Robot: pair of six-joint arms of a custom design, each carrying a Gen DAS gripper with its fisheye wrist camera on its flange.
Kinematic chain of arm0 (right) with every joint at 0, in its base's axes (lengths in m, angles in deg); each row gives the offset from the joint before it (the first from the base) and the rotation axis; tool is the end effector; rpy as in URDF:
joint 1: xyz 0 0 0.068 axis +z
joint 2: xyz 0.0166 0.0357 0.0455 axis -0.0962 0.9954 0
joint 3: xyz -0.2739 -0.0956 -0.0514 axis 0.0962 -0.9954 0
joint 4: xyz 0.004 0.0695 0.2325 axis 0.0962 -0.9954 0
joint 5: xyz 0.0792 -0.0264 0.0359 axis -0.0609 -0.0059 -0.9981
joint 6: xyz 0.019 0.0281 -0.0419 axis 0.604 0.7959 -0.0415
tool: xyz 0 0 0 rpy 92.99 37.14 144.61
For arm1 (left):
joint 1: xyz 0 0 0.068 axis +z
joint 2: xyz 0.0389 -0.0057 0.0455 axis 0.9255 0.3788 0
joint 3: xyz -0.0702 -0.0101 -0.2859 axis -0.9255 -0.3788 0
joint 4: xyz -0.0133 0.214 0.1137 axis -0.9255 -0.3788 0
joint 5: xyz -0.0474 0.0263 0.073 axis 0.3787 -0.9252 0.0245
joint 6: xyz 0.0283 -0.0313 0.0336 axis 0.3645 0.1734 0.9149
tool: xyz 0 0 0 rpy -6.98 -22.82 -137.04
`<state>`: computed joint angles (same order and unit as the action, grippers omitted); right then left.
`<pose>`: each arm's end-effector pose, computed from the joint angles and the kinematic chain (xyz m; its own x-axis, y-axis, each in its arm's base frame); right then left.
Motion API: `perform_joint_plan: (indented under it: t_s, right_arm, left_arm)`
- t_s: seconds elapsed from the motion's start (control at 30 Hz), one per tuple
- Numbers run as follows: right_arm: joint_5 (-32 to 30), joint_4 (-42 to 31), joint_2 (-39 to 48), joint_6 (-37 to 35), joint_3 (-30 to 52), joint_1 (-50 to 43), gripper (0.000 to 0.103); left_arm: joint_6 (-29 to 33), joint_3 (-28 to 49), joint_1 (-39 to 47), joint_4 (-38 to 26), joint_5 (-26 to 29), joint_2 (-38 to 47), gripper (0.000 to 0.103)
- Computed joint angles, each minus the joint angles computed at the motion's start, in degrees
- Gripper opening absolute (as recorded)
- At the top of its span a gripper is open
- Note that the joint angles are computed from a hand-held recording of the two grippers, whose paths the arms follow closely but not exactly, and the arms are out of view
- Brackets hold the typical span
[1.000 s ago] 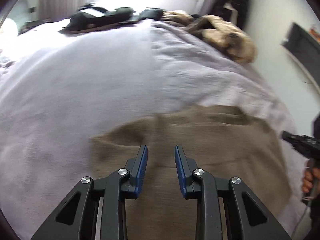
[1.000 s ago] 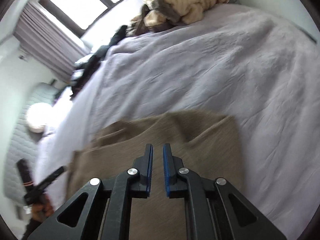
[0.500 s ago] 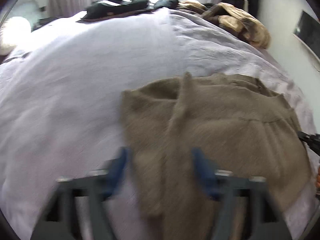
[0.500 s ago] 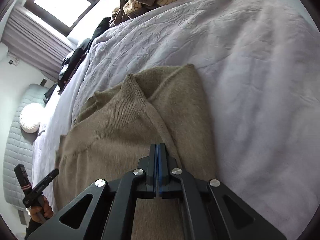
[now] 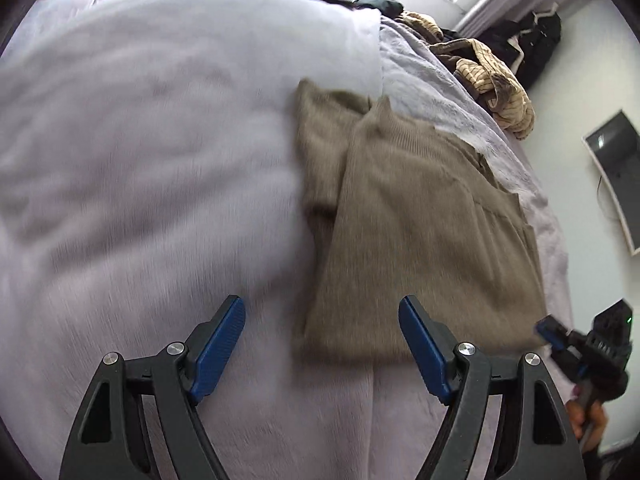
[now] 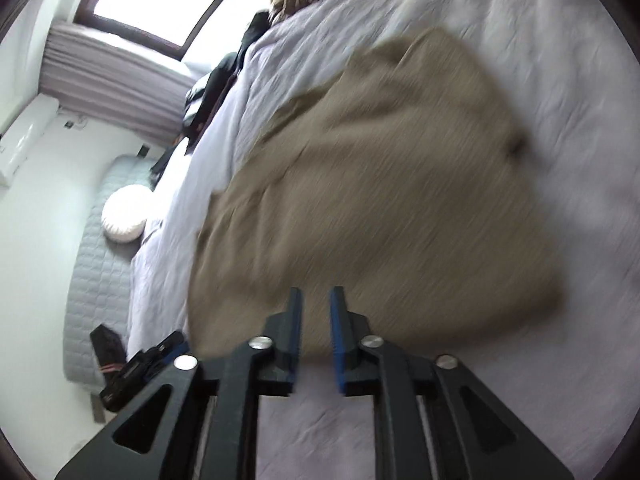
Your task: Fold small clothes
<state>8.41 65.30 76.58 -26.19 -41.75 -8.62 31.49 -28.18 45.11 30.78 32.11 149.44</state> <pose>0.1612 0.0137 0.1712 -0.8842 0.3659 -0.2903 0.0629 0.7091 0.7023 0.1448 -0.0661 0.1733 -0.8783 -0.3073 -0.3663 -0.1223 0.8849 -0.4494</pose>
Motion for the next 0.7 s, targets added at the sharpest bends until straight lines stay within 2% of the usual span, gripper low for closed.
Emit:
perform_joint_plan:
  t_s: [0.03,0.1,0.17,0.3,0.37,0.4,0.43,0.47,0.5,0.6,0.7]
  right_arm:
    - [0.70,2.17,-0.31,2.71,-1.33,3.13,0.034]
    - [1.84,7.47,0.54,8.02,-3.62,8.41,0.039]
    - [2.33,15.89,3.68,14.81,-6.28,13.98,0.040]
    - [2.09,39.96,17.51,28.20,-10.36,22.27,0.041]
    - [3.72,51.03,24.67,34.50,-11.15,24.78,0.041]
    - [4.36,56.57,28.25,37.79,-11.35,25.31,0.041]
    - [5.16,59.78,29.81,39.47,-11.95,25.68,0.039]
    - [7.29,58.81,29.52,40.05,-11.47,26.31,0.034]
    - [8.64,56.22,28.40,39.72,-10.57,26.88,0.011]
    - [12.09,46.67,21.32,36.24,-8.34,29.26,0.009]
    - [14.26,39.82,18.40,33.59,-6.32,30.75,0.009]
  left_arm:
    - [-1.18,-0.94,-0.62,0.79,0.30,-0.18,0.079]
    - [-3.19,-2.07,-2.72,1.89,-0.12,-0.14,0.079]
    - [-4.75,-2.89,-4.10,4.28,0.81,0.81,0.079]
    - [-8.79,-5.14,-2.28,11.51,5.52,3.46,0.079]
    - [-11.79,-6.56,-0.74,15.45,5.91,4.53,0.079]
    - [-13.07,-7.15,-0.38,16.70,5.09,4.41,0.074]
    - [-13.49,-7.40,-0.24,17.38,4.34,4.47,0.057]
    - [-13.46,-7.38,-0.17,17.42,3.38,4.79,0.046]
    - [-13.01,-6.89,-0.02,16.28,2.67,5.31,0.030]
    - [-11.48,-8.07,0.83,15.98,3.40,2.36,0.021]
    - [-8.91,-7.21,-1.80,11.25,-0.79,-1.65,0.020]
